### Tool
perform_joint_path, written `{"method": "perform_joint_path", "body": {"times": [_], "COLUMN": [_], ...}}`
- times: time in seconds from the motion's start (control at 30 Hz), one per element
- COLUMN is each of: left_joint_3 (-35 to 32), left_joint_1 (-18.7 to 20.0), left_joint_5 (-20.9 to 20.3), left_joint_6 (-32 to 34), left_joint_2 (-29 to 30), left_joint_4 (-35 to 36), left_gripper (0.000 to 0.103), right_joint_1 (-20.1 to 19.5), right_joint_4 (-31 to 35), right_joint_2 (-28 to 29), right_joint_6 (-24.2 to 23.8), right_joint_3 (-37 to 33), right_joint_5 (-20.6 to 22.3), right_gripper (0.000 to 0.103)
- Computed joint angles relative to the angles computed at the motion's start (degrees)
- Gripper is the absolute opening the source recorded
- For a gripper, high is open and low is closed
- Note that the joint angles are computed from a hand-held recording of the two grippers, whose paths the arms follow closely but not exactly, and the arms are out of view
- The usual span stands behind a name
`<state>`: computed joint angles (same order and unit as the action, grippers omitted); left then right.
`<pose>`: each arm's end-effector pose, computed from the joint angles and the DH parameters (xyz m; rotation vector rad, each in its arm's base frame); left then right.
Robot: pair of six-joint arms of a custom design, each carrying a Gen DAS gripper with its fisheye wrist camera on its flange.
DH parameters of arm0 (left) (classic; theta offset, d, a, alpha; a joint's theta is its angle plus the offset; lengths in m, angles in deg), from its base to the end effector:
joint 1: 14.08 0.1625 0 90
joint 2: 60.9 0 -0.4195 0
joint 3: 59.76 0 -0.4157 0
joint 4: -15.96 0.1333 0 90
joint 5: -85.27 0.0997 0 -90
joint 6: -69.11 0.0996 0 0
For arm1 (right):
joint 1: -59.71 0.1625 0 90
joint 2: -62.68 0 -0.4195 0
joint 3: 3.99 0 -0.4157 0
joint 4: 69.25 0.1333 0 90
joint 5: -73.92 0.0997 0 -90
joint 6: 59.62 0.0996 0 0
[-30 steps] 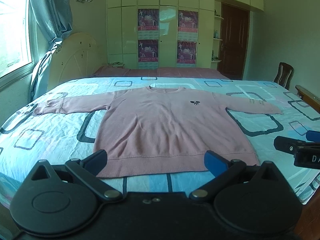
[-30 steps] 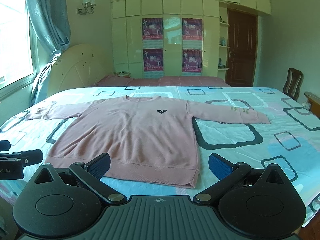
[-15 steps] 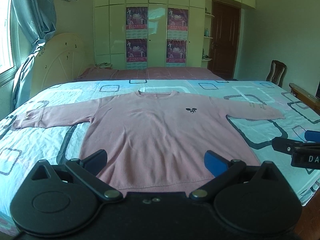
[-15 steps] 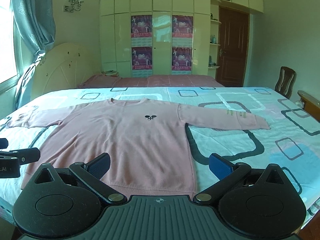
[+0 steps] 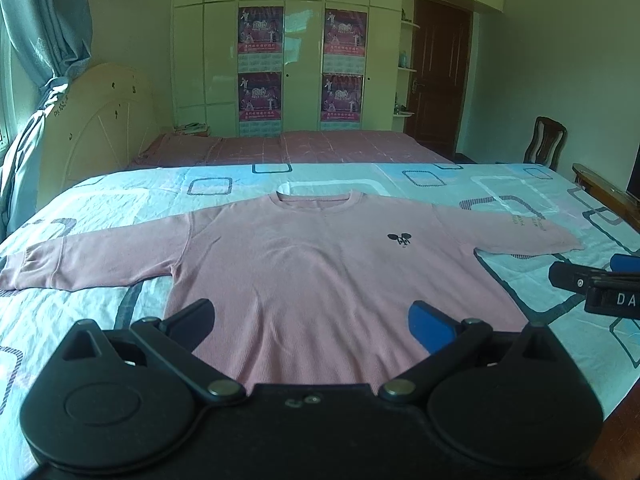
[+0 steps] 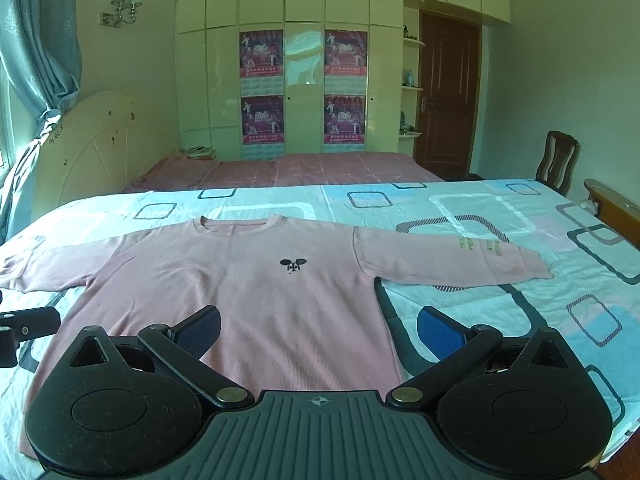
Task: Fold small clothes
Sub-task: 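Move the right gripper to the green-printed sleeve cuff and grasp it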
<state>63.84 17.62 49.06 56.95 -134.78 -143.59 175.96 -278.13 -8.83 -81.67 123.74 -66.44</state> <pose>-0.3123 -0.4440 0.2268 0.7326 2.2542 -1.0279 0.2570 -0.3933 0.2742 0.2969 -2.0656 1.2550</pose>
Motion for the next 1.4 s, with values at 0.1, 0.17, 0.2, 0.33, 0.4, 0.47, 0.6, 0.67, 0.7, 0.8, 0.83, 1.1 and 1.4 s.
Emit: {"method": "perform_joint_path", "body": {"times": [0.1,0.17,0.2,0.33,0.4,0.47,0.6,0.67,0.7,0.8,0.83,1.1,1.4], "left_joint_3": [-0.9,-1.6,-2.1,-3.5,-4.4,-5.6,-8.4,-10.2,-11.2,-15.7,-17.3,-32.5,-45.6], "left_joint_1": [1.6,2.3,2.7,3.4,3.8,4.6,4.4,4.9,5.5,6.7,6.9,9.1,10.7], "left_joint_5": [-3.0,-3.8,-4.6,-6.0,-6.8,-9.7,-5.4,-4.9,-6.0,-6.8,-6.7,-7.9,-7.2], "left_joint_6": [-0.2,0.5,0.7,2.1,3.5,4.7,5.9,6.7,7.9,9.0,8.9,5.2,-2.0], "left_joint_2": [0.4,1.5,2.0,4.2,5.4,6.4,11.0,13.3,14.3,18.8,20.4,33.3,43.0], "left_joint_4": [0.1,-0.3,-0.3,-1.1,-0.8,-0.4,-2.0,-3.5,-4.5,-4.0,-3.7,3.0,12.6], "left_gripper": [0.103,0.103,0.103,0.103,0.103,0.103,0.102,0.102,0.101,0.099,0.099,0.101,0.101], "right_joint_1": [-0.7,-1.4,-1.7,-3.7,-5.2,-7.0,-12.1,-14.8,-16.4,-21.0,-22.5,-34.8,-44.2], "right_joint_4": [0.1,0.0,0.0,0.0,-0.2,-0.1,0.7,1.2,1.4,3.4,4.3,13.6,23.6], "right_joint_2": [0.2,0.1,0.1,-0.7,-0.9,-1.3,-2.6,-3.6,-3.9,-5.1,-5.6,-7.1,-6.8], "right_joint_6": [-0.1,-0.3,-0.4,-0.8,-1.4,-1.7,-2.0,-2.1,-2.3,-2.1,-2.0,2.3,11.6], "right_joint_3": [-0.4,-0.6,-0.6,-0.9,-1.3,-1.5,-2.9,-4.0,-4.7,-7.1,-7.8,-16.2,-22.4], "right_joint_5": [-0.5,-0.9,-1.1,-1.1,-0.3,1.4,5.7,7.8,8.9,12.2,13.4,20.5,26.9], "right_gripper": [0.103,0.103,0.103,0.103,0.103,0.103,0.103,0.103,0.103,0.103,0.103,0.103,0.056]}}
